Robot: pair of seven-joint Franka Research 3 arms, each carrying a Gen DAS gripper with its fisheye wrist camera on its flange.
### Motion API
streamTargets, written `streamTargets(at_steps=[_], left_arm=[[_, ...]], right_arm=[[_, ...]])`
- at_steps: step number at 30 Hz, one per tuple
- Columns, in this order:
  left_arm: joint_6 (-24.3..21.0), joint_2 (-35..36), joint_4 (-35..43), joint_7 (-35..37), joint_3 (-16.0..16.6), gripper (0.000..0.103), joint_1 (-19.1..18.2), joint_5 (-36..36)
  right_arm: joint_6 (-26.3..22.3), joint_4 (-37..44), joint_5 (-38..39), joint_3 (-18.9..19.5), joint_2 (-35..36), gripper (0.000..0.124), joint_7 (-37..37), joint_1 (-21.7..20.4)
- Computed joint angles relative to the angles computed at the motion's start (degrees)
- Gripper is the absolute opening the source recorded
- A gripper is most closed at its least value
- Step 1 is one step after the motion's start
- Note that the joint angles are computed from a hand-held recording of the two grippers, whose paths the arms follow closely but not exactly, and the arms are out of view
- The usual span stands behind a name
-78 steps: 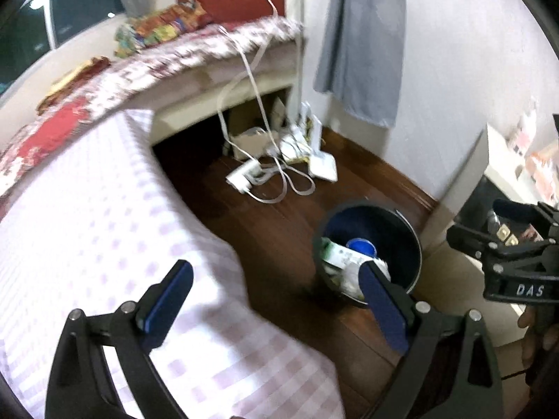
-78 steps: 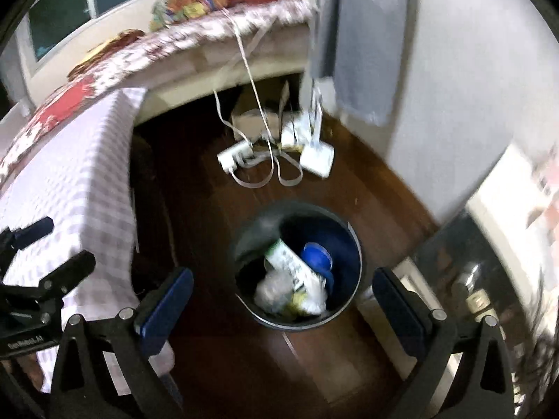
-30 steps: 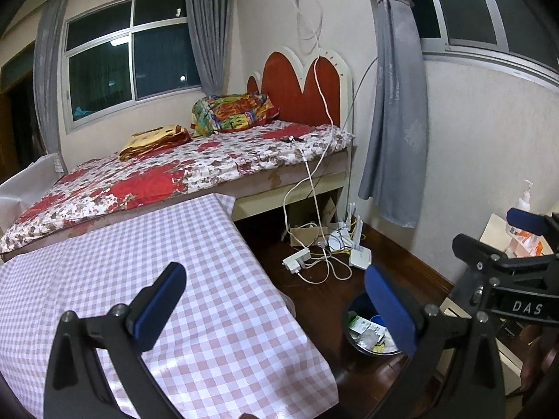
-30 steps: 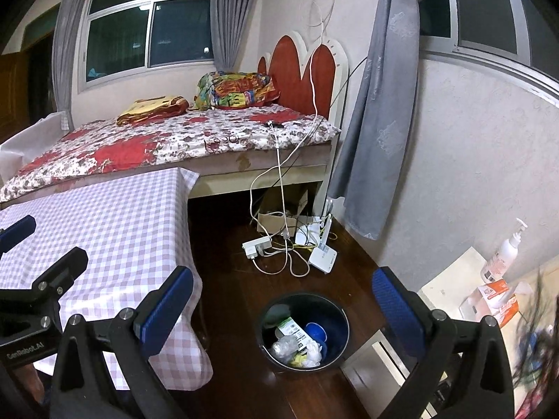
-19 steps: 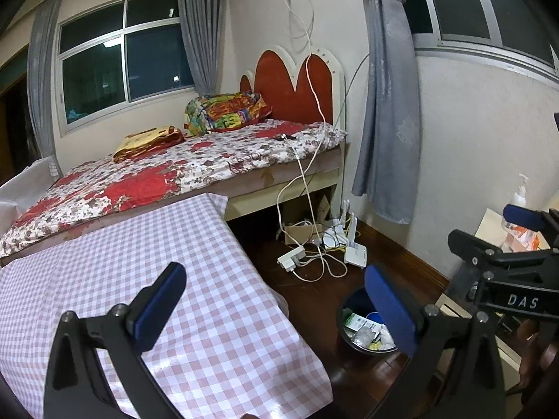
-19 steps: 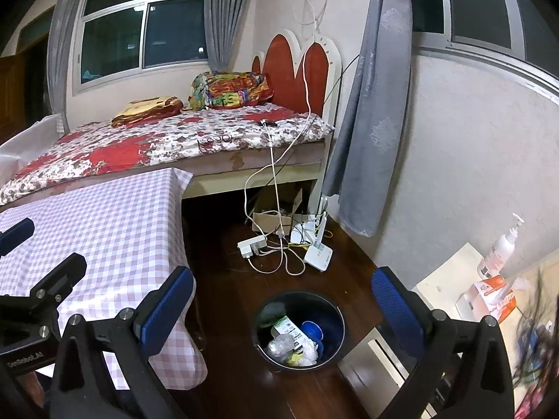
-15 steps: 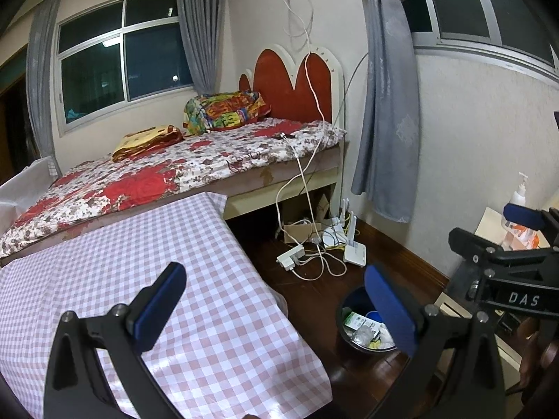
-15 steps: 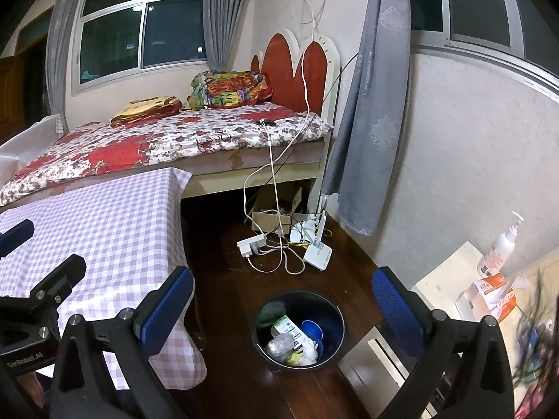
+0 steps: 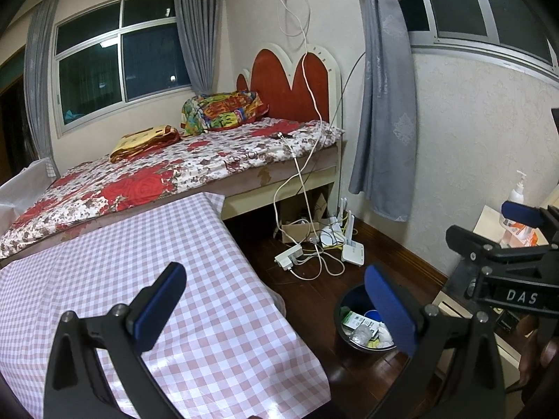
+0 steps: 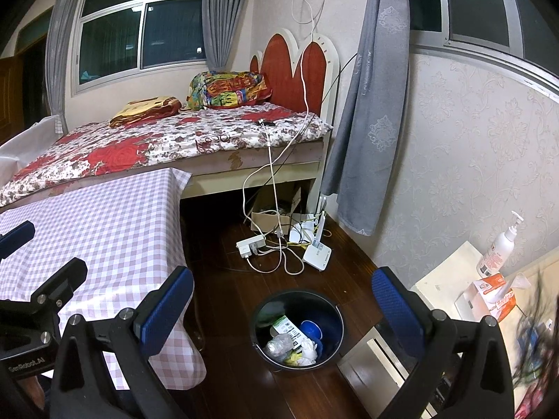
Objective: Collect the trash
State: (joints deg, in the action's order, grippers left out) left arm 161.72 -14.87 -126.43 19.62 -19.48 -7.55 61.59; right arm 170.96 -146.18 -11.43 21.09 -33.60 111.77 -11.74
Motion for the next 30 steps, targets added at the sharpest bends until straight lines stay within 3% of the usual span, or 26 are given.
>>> streamTargets(at_steps=[30], left_arm=[[0.79,0.57,0.21,1.96,0.41,0.103,-0.83,-1.49]], right_arm=[[0.29,0.02,-0.35,-0.09,-0.06,0.103,0.02,-0.42]])
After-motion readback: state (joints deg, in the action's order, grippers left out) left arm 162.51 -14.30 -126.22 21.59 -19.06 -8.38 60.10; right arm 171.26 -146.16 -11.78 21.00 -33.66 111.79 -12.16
